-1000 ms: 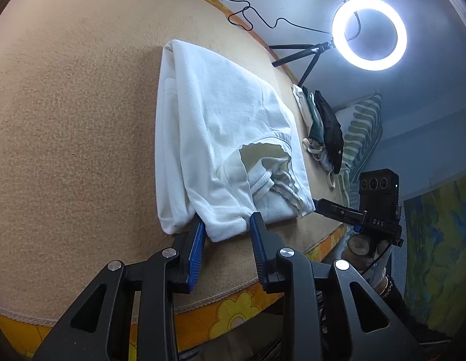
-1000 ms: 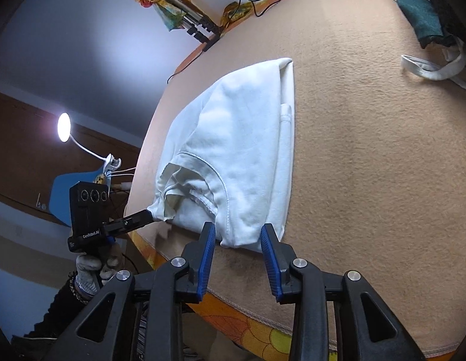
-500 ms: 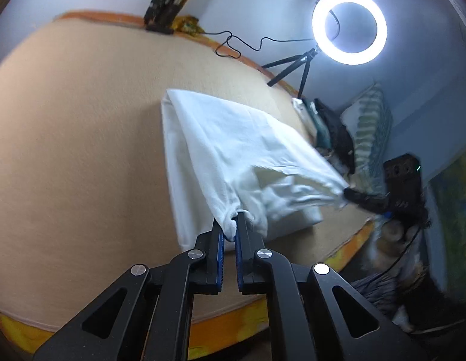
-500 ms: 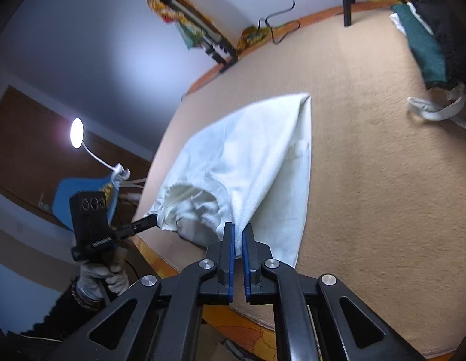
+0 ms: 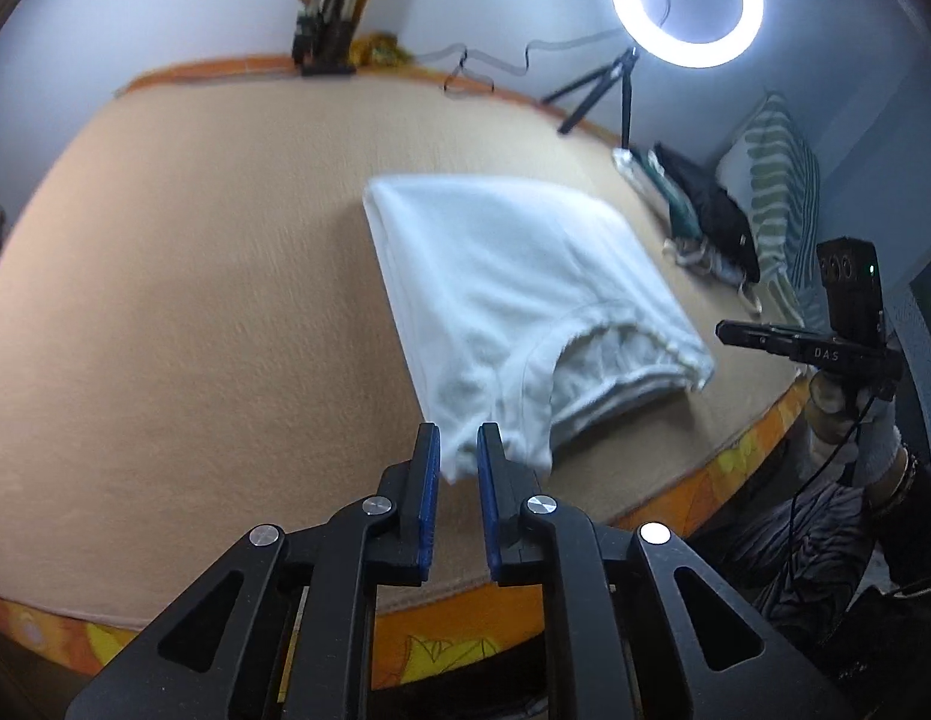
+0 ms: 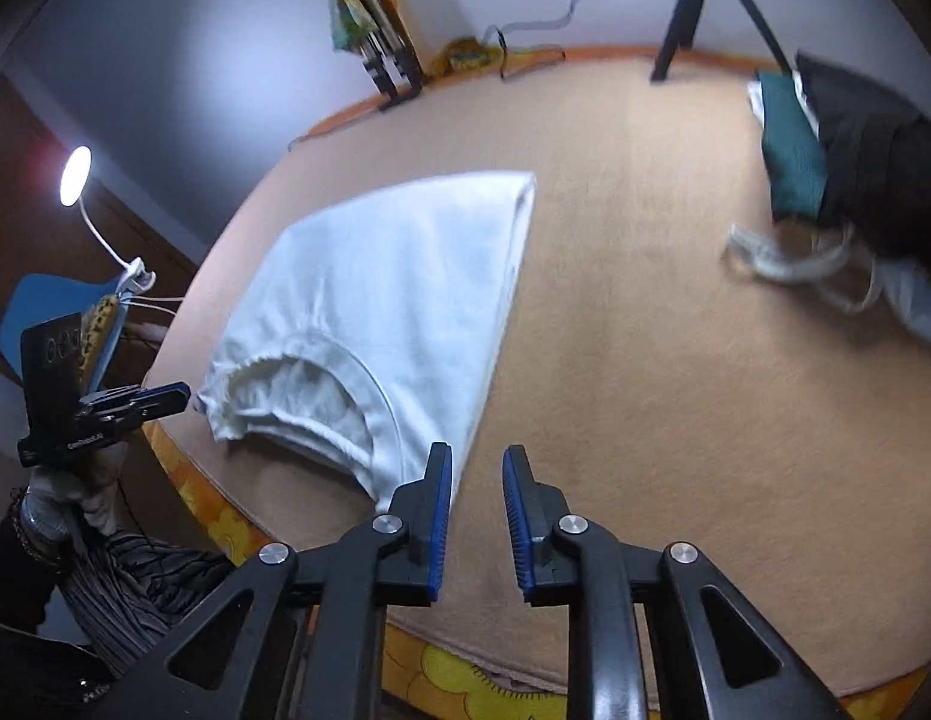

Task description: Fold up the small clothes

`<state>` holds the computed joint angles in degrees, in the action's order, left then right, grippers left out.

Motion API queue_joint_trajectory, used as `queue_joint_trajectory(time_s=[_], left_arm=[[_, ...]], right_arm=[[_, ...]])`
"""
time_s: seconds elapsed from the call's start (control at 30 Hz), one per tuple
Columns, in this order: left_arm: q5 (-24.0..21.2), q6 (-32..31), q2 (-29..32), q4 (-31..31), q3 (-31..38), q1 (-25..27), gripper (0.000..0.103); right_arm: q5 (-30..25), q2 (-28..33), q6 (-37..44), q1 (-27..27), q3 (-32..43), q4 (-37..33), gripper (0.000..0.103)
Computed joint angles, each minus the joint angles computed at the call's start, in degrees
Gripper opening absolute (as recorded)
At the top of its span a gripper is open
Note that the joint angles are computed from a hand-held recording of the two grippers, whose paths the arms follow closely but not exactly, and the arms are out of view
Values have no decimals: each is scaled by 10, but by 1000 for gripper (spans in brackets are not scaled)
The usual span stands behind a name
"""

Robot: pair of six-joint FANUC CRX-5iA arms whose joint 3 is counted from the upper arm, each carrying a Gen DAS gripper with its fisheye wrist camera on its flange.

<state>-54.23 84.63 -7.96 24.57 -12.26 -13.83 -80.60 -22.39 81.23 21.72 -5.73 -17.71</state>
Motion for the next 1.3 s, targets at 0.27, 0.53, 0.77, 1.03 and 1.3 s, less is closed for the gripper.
queue_joint_trajectory(time_s=[0.27, 0.53, 0.77, 1.03, 1.3], left_arm=[[36, -43, 102, 24, 70, -41, 11], [1, -85, 79, 39, 24, -34, 11], [44, -82, 66, 129, 4, 26, 31], [77, -94, 147, 313, -3, 55, 37], [57, -112, 205, 404, 4, 55, 37]], right_arm=[[93, 35, 41, 61, 2, 17, 19], [27, 51, 90, 70, -17, 46, 25], [34, 56, 98, 15, 33, -10, 31], [122, 62, 88, 124, 25, -5, 31], [103, 114, 119, 187, 22, 2, 32]])
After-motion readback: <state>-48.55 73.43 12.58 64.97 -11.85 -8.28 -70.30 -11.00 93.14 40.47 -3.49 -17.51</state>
